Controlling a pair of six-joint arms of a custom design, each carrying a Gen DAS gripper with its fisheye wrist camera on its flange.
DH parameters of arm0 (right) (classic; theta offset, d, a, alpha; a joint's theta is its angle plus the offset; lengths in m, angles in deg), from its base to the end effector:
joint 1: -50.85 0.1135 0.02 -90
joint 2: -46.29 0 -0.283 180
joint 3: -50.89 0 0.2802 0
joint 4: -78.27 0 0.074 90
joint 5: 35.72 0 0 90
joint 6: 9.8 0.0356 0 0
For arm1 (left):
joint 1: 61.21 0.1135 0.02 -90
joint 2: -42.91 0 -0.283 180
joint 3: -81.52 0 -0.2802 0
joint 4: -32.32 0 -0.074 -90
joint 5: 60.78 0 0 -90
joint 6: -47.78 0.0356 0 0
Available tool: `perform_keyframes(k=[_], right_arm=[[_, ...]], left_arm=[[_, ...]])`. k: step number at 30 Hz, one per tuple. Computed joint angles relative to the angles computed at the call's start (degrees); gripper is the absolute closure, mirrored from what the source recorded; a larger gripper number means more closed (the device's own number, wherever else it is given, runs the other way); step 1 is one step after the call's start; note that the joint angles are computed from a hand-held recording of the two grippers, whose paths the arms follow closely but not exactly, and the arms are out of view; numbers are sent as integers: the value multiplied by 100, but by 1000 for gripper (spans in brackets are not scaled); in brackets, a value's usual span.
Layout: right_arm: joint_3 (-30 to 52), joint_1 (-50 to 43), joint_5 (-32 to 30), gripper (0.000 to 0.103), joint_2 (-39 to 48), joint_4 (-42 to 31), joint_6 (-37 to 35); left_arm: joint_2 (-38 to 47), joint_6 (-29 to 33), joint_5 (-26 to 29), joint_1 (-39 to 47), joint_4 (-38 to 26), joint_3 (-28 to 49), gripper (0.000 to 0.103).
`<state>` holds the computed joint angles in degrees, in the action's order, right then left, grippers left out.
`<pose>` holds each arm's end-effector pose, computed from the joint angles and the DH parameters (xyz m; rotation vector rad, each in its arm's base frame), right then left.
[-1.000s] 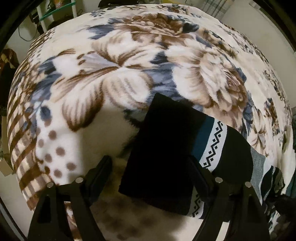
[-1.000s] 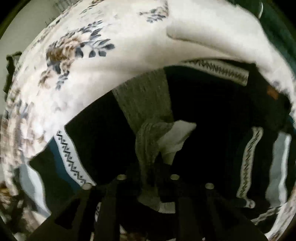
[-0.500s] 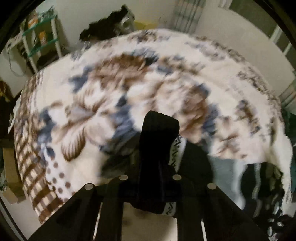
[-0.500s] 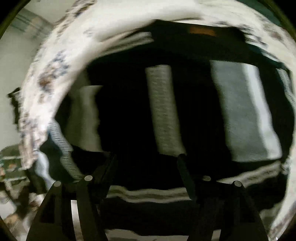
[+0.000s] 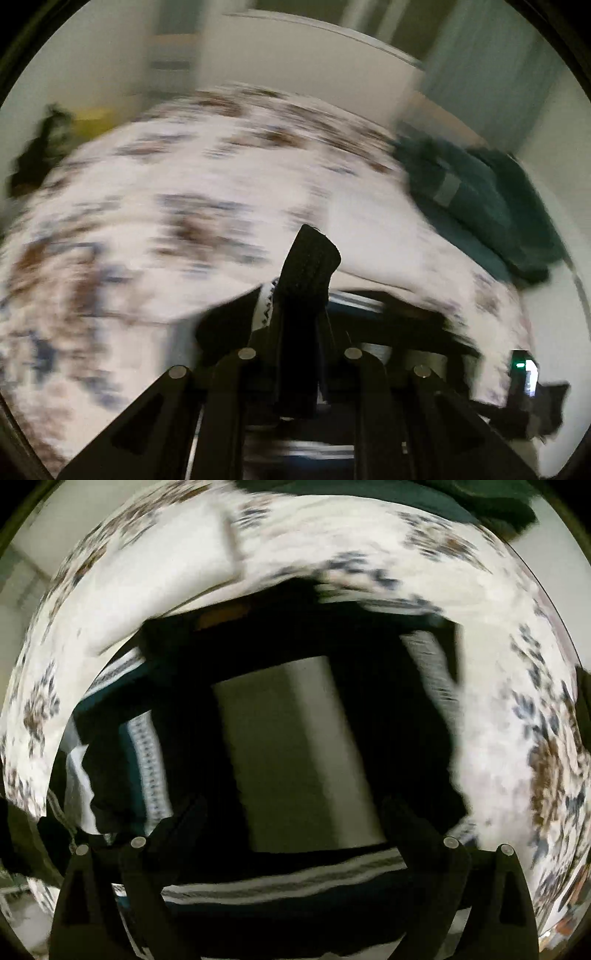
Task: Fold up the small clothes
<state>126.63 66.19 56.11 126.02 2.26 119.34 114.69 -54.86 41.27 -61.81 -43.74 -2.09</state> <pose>0.2588 0.0698 0.2646 0.6167 2.9062 0.0768 0.2540 -0.0101 0.4139 -0.1686 2.4697 -0.3591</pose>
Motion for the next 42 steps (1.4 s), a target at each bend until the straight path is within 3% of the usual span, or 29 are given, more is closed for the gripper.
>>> perform_keyframes(k=[1,3,6,10,13,15,16,17,19,22,25,29,32,33,35,36,38,40,42], right_arm=[[-143,-340,-55,6,-208,-81,-212],[-482,-1166,-120,6,-599,-232,-764],[-838,-2678,-185,6,-883,-380,-1847],[-1049,-4640,-340,6,-679,-241,-3379],[-884,-5770,-766,6,-335,-244,-4405],[-643,-6424,-1054,6,-26,-388,-5012],[-502,-6682,-1165,6,133,-505,-5232],[-337,-6932,-1305,6,307,-659,-5411],[-43,-7247,-1528,6,563,-945,-5625],[299,-7370,-2019,6,762,-1386,-5849],[496,-6848,-2464,6,870,-1589,-5813],[460,-5576,-2847,6,972,-1103,-5141],[454,-4745,-2677,6,1317,-408,-4571],[507,-4475,-2571,13,1563,-189,-4399],[625,-4104,-2467,83,1840,6,-4301],[627,-3967,-2265,94,1781,89,-4224],[539,-3901,-2295,96,1424,362,-4245],[479,-3805,-1792,96,1216,549,-4347],[709,-3780,-1536,92,1636,135,-4558]], left_arm=[[229,-269,47,-720,170,35,91],[701,-1141,-527,-2103,607,119,91],[1858,-1767,-772,-3552,1064,656,91],[3520,-2236,-716,-4595,952,1855,90],[4376,-2393,-970,-4940,292,2757,87],[4590,-2424,-1354,-5093,-29,3074,77],[4438,-2388,-1487,-5120,17,2877,63],[4238,-2374,-1605,-5160,73,2609,40],[3845,-2391,-2037,-5242,14,2116,17],[2690,-2728,-2664,-5250,14,629,17],[1418,-3444,-3218,-5210,-479,-899,17],[337,-4138,-3087,-4945,-891,-2541,17],[-366,-4354,-2817,-4694,-569,-3690,11],[-648,-4344,-2790,-4626,-314,-3999,0],[-950,-4264,-2669,-4431,44,-4321,0],[-1043,-4253,-2634,-4371,62,-4364,0],[-1112,-4340,-2638,-4367,93,-4406,0],[-1039,-4335,-2581,-4355,33,-4341,0],[-1032,-4195,-2387,-4197,-144,-4183,0]])
